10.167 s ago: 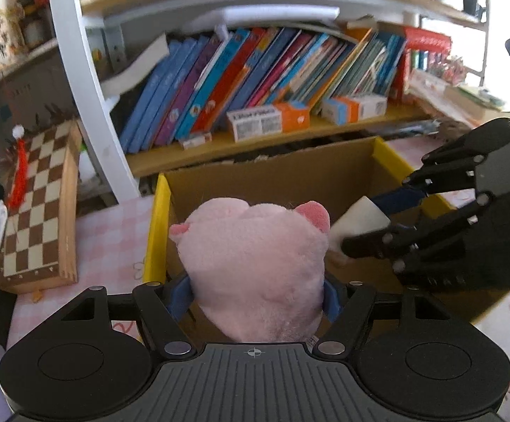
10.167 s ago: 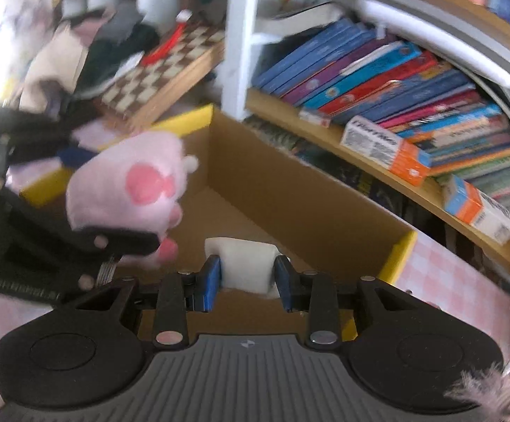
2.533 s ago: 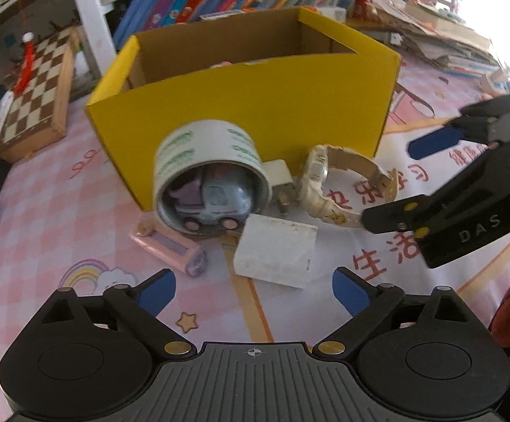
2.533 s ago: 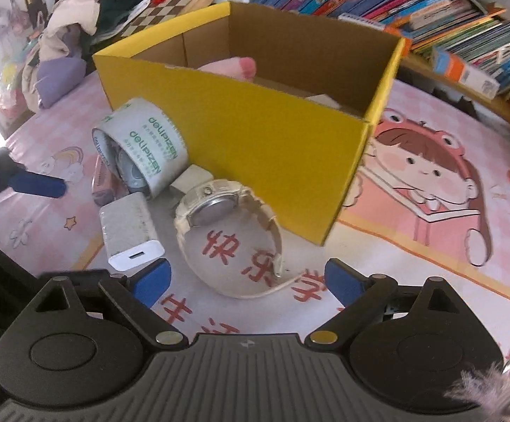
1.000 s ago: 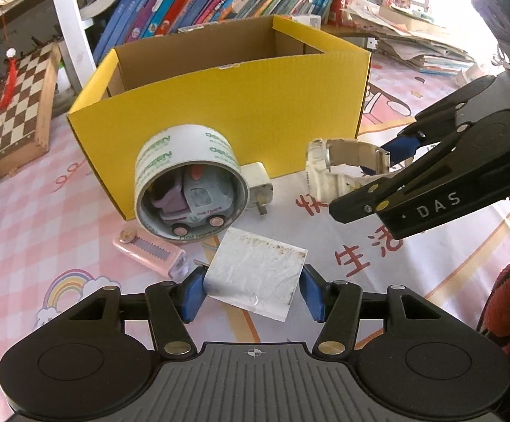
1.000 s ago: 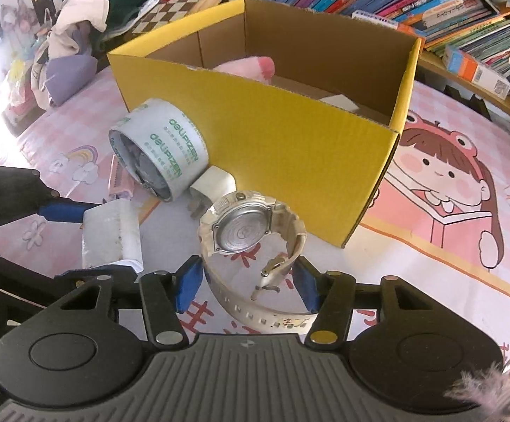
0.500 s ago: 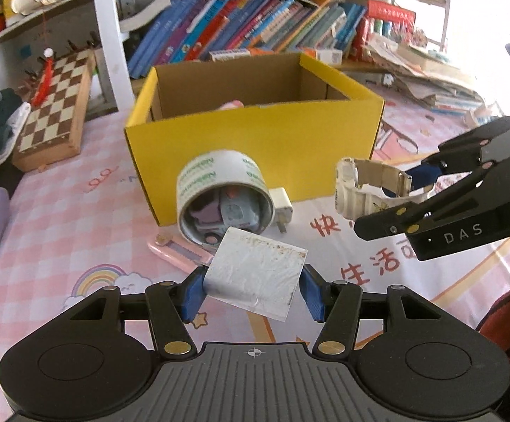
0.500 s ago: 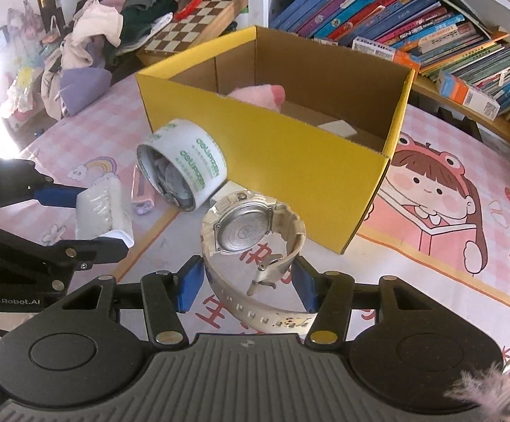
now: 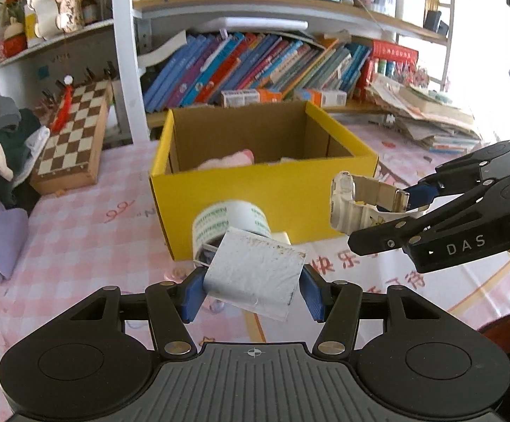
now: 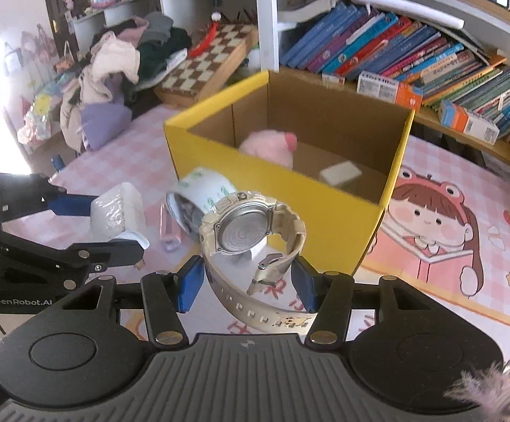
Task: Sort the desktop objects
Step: 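Lift the white block and wristwatch with both tools over the yellow box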
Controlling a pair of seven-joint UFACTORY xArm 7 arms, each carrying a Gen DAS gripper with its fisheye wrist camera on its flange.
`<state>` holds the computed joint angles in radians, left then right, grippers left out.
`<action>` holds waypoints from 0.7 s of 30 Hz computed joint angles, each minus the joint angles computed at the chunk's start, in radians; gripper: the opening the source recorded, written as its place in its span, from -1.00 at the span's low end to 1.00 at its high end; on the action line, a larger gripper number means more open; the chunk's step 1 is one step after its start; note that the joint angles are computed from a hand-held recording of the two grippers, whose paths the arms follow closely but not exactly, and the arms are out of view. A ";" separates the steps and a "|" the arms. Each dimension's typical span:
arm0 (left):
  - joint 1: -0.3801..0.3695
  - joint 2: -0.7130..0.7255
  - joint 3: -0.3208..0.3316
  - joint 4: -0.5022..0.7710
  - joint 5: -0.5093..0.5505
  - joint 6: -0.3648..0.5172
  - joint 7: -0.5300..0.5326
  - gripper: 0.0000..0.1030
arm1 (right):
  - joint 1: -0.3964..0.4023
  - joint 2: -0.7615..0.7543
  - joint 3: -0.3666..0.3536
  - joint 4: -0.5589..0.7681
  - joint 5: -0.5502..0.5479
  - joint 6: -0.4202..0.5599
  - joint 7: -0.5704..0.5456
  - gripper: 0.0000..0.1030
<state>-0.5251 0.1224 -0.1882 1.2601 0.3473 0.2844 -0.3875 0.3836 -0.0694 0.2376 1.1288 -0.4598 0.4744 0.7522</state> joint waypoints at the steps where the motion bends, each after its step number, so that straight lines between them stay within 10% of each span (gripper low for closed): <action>1: -0.002 -0.001 0.004 0.002 0.011 -0.004 -0.010 0.08 | -0.001 -0.002 -0.001 0.004 -0.002 -0.002 0.002 0.02; 21: -0.023 0.099 0.066 0.198 0.140 -0.069 -0.034 0.08 | -0.028 0.059 -0.037 0.172 -0.103 -0.019 -0.089 0.02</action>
<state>-0.5482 0.2215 -0.1219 1.4584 0.4875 0.2153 -0.4218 0.3557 -0.0105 0.2011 1.3006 -0.5626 0.4558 0.6632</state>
